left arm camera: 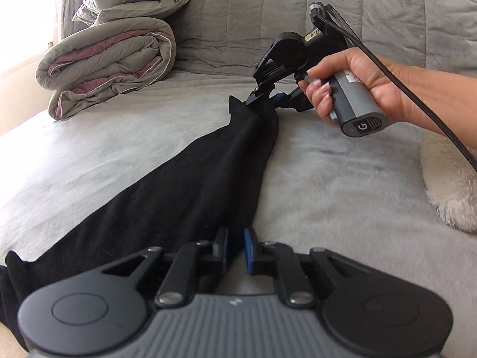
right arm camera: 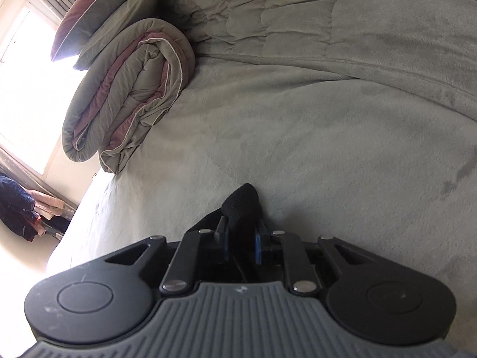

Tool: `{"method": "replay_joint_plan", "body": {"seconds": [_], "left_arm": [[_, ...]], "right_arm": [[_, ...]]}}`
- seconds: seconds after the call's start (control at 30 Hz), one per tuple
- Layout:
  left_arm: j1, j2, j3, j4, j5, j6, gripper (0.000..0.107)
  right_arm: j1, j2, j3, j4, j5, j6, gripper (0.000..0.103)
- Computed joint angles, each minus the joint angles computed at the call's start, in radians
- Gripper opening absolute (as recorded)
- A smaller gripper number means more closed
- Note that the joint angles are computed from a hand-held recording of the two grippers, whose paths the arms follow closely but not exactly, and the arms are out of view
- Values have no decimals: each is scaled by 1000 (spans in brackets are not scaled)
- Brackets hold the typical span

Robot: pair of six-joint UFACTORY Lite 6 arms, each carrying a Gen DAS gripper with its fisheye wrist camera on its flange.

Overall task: Fold clothes
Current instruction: 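Lay the stretched black garment flat on the bed and open both grippers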

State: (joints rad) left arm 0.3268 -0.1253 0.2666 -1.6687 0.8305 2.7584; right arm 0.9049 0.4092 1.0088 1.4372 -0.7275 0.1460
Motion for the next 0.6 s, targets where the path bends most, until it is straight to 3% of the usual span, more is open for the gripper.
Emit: {"method": "replay_joint_plan", "body": {"seconds": [0.13, 0.23, 0.33, 0.47, 0.6], "left_arm": [[-66, -35, -11, -55, -51, 17, 11], [-124, -53, 4, -68, -82, -56, 5], [-91, -31, 49, 78, -9, -251, 4], [-5, 84, 100, 197, 129, -327, 4], [3, 185, 150, 223, 144, -370, 6]], "right_arm": [[48, -64, -15, 156, -126, -196, 12], [76, -119, -21, 267, -216, -393, 10], [122, -123, -15, 368, -315, -562, 10], [166, -112, -43, 451, -403, -669, 8], [178, -62, -68, 520, -419, -701, 8]]}}
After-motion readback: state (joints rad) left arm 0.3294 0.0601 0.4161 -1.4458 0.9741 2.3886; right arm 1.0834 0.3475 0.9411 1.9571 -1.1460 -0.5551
